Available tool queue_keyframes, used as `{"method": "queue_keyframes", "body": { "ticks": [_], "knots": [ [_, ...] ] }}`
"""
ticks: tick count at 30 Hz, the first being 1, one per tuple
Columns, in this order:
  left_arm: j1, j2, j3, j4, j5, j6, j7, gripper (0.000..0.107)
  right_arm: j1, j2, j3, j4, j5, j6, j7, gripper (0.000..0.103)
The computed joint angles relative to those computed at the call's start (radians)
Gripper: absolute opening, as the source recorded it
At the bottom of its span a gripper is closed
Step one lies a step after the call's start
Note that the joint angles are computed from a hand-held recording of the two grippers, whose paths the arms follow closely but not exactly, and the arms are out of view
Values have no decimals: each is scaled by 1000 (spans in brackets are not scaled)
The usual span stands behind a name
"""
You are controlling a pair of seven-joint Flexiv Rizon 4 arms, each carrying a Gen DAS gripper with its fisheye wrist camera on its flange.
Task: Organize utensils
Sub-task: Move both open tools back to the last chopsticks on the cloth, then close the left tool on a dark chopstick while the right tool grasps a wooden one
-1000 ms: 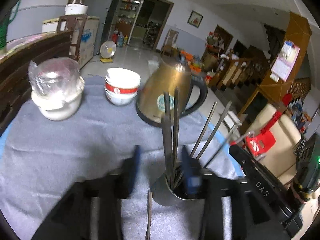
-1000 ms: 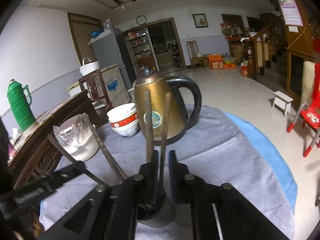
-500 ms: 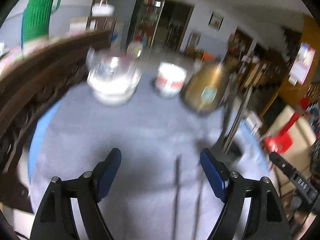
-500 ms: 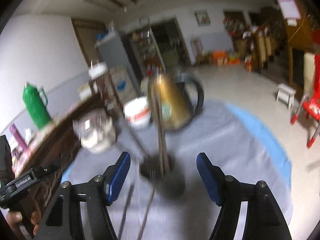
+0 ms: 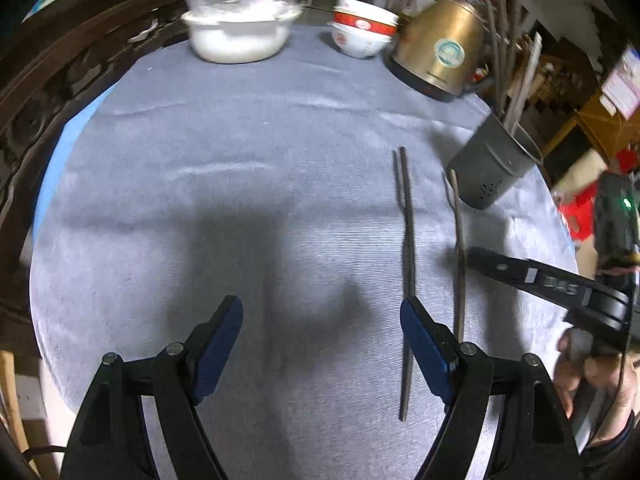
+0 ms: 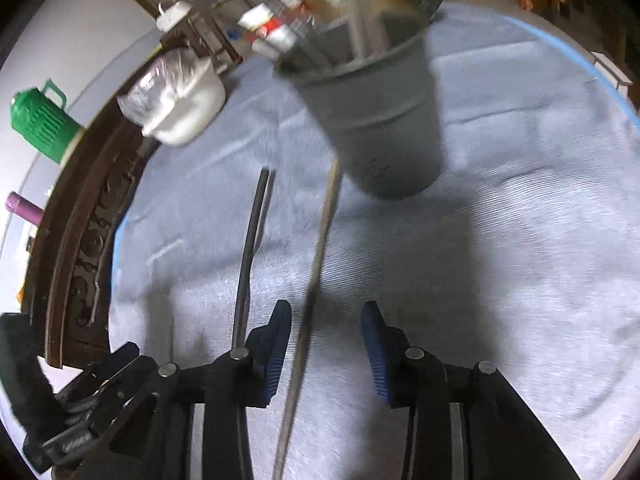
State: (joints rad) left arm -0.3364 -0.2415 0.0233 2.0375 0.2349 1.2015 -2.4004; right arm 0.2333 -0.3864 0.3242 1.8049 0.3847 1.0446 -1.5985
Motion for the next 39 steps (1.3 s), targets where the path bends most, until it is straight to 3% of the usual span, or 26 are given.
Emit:
{"method": "queue_keyframes", "body": {
  "ticks": [6, 10, 18, 24, 27, 29, 39],
  "knots": [
    [-4, -23, -6, -27, -9, -19, 9, 81, 64, -9, -45, 12, -144, 9, 81, 31],
    [-4, -26, 0, -35, -16, -38, -4, 81, 105, -1, -82, 45, -286, 11, 126, 10],
    [-4, -73, -24, -116, -65, -80, 75, 80, 35, 60, -57, 103, -288, -50, -3, 7],
    [-16, -137, -41, -208, -115, -204, 143, 54, -8, 70, -48, 95, -175, -68, -68, 7],
    [-2, -153, -57, -209, -164, -229, 181, 29, -13, 72, -44, 92, -139, -70, -90, 7],
    [-17, -149, -41, -212, -149, -248, 169, 6, -5, 66, -38, 75, -117, -82, -91, 7],
    [30, 22, -97, 103, -355, -73, 204, 6, 18, 81, -14, 70, -22, -113, -121, 7]
  ]
}}
